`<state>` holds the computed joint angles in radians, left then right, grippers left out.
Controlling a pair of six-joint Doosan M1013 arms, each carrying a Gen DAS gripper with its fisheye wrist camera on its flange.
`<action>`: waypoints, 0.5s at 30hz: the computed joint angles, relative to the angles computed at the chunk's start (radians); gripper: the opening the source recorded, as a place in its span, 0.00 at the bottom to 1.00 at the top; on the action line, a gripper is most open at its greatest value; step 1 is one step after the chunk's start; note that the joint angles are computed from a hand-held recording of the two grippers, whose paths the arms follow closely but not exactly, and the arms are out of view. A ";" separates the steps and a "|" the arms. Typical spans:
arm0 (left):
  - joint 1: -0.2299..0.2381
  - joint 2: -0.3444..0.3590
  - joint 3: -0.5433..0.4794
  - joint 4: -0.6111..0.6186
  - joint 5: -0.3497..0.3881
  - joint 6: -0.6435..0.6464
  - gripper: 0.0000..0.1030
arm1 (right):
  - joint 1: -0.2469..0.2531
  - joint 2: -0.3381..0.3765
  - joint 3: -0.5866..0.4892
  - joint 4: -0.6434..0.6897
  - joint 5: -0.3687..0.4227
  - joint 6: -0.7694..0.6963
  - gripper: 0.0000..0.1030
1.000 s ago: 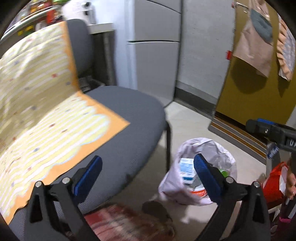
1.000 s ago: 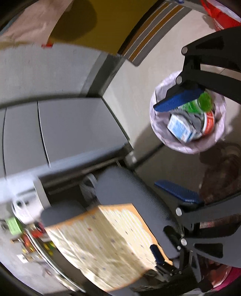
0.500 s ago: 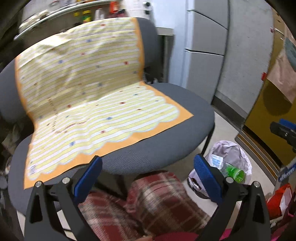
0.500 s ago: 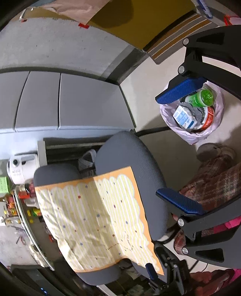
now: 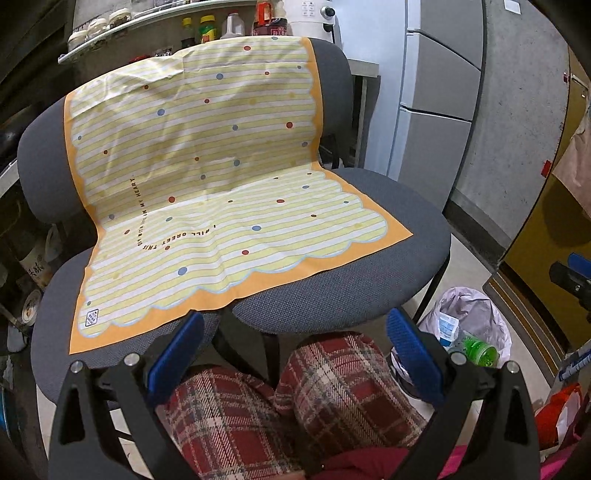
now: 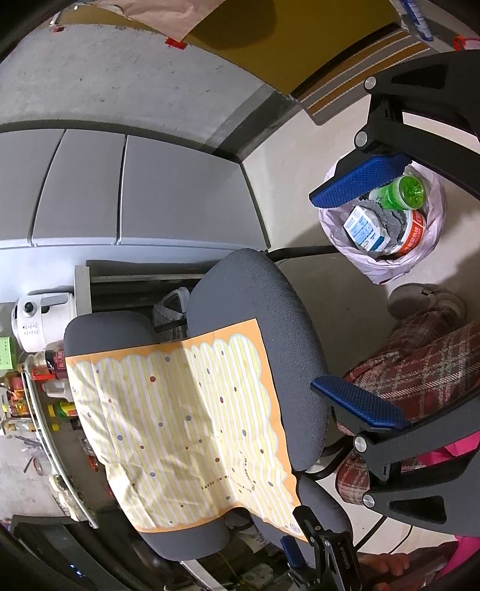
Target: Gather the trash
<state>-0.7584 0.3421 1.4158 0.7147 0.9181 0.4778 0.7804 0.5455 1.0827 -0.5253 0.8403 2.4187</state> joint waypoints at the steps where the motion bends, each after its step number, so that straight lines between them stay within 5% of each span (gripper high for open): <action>1: -0.001 0.002 -0.003 -0.001 0.001 0.001 0.93 | 0.000 0.000 0.000 0.001 0.000 0.000 0.89; 15: -0.005 0.004 -0.007 -0.001 0.006 0.001 0.93 | -0.002 0.001 0.003 -0.001 0.008 0.020 0.89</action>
<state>-0.7636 0.3464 1.4085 0.7140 0.9243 0.4793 0.7780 0.5463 1.0862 -0.5262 0.8486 2.4382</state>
